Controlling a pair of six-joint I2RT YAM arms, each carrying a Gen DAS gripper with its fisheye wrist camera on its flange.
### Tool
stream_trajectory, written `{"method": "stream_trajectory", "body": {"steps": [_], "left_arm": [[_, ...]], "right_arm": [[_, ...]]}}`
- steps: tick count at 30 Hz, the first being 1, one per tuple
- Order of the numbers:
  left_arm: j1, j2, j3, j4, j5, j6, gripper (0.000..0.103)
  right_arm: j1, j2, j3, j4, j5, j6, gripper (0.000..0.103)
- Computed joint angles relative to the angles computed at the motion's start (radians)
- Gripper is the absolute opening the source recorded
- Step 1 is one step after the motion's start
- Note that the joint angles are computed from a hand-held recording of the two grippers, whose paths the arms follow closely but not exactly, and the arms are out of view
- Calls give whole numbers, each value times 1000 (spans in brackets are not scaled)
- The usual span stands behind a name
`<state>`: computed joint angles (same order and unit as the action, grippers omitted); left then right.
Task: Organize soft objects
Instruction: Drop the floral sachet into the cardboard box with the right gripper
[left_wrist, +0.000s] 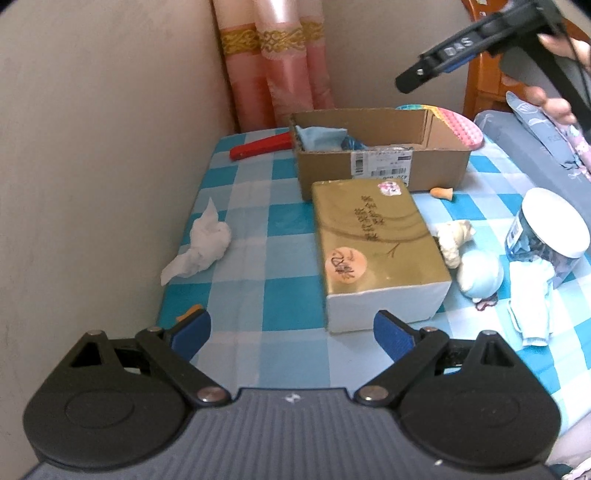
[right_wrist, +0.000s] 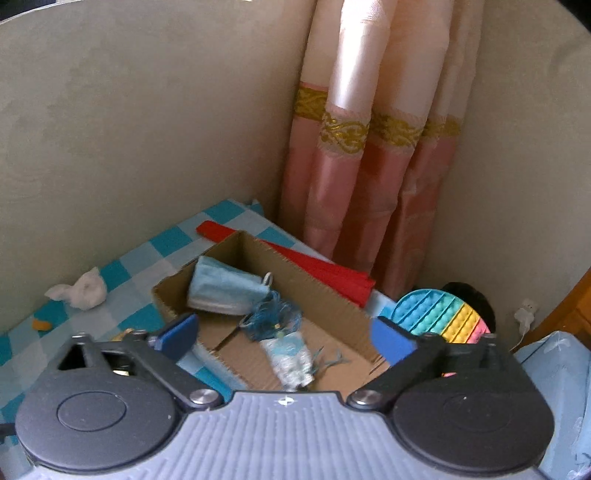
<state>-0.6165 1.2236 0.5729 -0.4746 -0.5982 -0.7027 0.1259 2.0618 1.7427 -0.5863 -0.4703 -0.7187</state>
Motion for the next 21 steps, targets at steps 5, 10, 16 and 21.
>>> {"method": "stream_trajectory", "body": {"steps": [5, 10, 16, 21], "left_arm": [[7, -21, -37, 12, 10, -10, 95], [13, -56, -82, 13, 12, -39, 95], [23, -48, -126, 32, -43, -83, 95], [60, -32, -165, 81, -46, -97, 95]], "right_arm": [[1, -85, -105, -12, 25, 16, 103], [-4, -187, -234, -3, 2, 19, 103], [-8, -342, -434, 71, -18, 58, 103], [-5, -460, -600, 126, -27, 44, 103]]}}
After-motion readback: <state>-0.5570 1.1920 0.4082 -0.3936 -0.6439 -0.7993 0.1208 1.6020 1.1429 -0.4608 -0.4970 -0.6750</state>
